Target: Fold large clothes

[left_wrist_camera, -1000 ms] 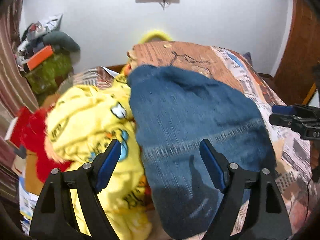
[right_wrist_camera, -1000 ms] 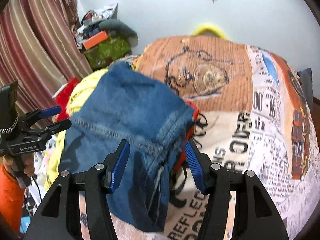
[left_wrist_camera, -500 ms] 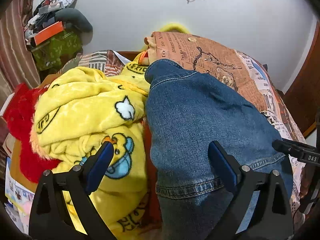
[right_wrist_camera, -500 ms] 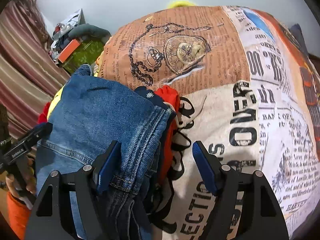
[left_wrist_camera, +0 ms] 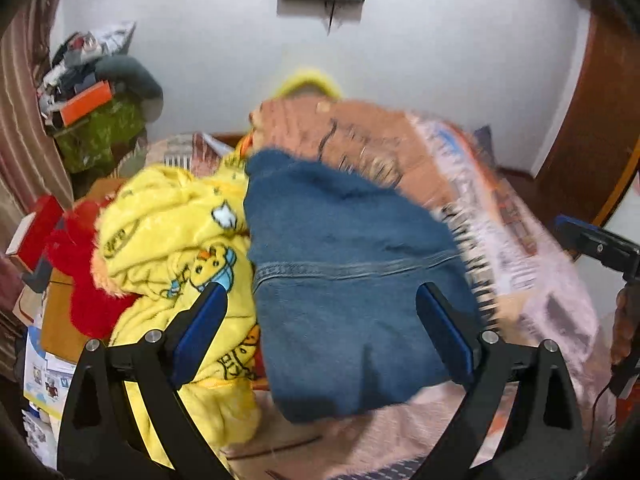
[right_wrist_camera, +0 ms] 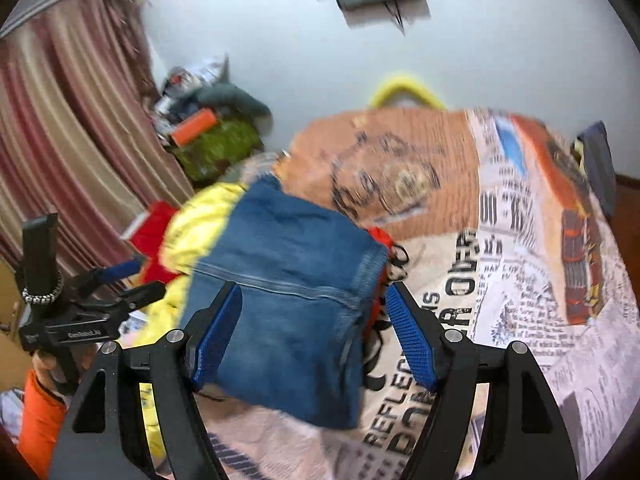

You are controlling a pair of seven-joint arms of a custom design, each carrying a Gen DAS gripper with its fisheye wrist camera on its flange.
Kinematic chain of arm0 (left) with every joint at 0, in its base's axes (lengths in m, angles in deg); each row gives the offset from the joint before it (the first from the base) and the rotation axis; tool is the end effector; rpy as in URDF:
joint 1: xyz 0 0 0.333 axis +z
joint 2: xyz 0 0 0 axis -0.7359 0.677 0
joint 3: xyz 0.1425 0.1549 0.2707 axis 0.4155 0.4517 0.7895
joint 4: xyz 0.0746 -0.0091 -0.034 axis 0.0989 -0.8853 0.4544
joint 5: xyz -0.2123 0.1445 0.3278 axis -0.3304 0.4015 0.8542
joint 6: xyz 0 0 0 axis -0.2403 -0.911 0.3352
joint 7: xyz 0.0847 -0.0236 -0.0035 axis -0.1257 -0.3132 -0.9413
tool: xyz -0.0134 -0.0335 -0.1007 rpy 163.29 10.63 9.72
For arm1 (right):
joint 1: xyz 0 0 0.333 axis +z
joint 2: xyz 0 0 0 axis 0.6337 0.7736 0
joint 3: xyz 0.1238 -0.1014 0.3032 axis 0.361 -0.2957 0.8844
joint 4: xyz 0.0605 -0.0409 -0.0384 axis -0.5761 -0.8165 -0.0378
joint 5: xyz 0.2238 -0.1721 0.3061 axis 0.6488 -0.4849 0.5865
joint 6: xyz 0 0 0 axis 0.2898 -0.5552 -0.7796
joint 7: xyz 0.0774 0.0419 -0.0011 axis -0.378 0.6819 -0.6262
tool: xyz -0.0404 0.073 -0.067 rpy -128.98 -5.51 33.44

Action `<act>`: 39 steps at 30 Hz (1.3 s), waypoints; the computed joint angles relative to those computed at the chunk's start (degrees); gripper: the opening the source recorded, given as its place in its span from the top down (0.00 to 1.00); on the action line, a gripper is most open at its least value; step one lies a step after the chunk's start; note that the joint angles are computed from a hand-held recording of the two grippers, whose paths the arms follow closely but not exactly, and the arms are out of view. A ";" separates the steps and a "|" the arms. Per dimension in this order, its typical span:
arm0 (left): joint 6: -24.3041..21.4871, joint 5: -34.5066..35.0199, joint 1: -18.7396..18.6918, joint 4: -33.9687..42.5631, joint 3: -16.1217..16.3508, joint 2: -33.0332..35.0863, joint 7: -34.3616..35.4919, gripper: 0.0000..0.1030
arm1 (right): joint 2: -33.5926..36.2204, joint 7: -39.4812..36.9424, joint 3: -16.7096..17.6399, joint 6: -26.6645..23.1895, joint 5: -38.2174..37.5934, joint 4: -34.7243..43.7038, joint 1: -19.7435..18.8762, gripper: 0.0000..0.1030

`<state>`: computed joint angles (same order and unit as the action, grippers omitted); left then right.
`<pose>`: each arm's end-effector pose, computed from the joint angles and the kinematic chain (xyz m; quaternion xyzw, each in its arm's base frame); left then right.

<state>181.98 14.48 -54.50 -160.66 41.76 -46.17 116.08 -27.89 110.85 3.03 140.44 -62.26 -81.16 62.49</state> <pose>0.5686 -0.1326 0.6238 -0.5998 0.6962 -0.3296 0.2165 0.5486 0.3190 0.6364 -0.6902 0.5711 -0.1191 0.4280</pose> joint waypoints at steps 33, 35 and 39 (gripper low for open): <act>22.69 22.75 11.63 -30.42 -17.07 -48.23 -36.28 0.00 | -43.35 20.07 35.80 20.02 -8.57 -24.43 -36.26 0.00; 22.34 23.99 10.30 -30.33 -15.77 -47.37 -36.88 0.00 | -42.91 20.20 35.80 19.40 -8.66 -24.02 -36.45 0.00; 21.85 26.55 10.45 -30.35 -15.91 -47.42 -39.42 0.00 | -42.89 20.87 35.81 18.55 -9.10 -23.91 -36.57 0.00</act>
<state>203.83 41.03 -44.05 -191.01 25.85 -93.58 76.65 -70.79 131.72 38.85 158.98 -71.36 -105.07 25.92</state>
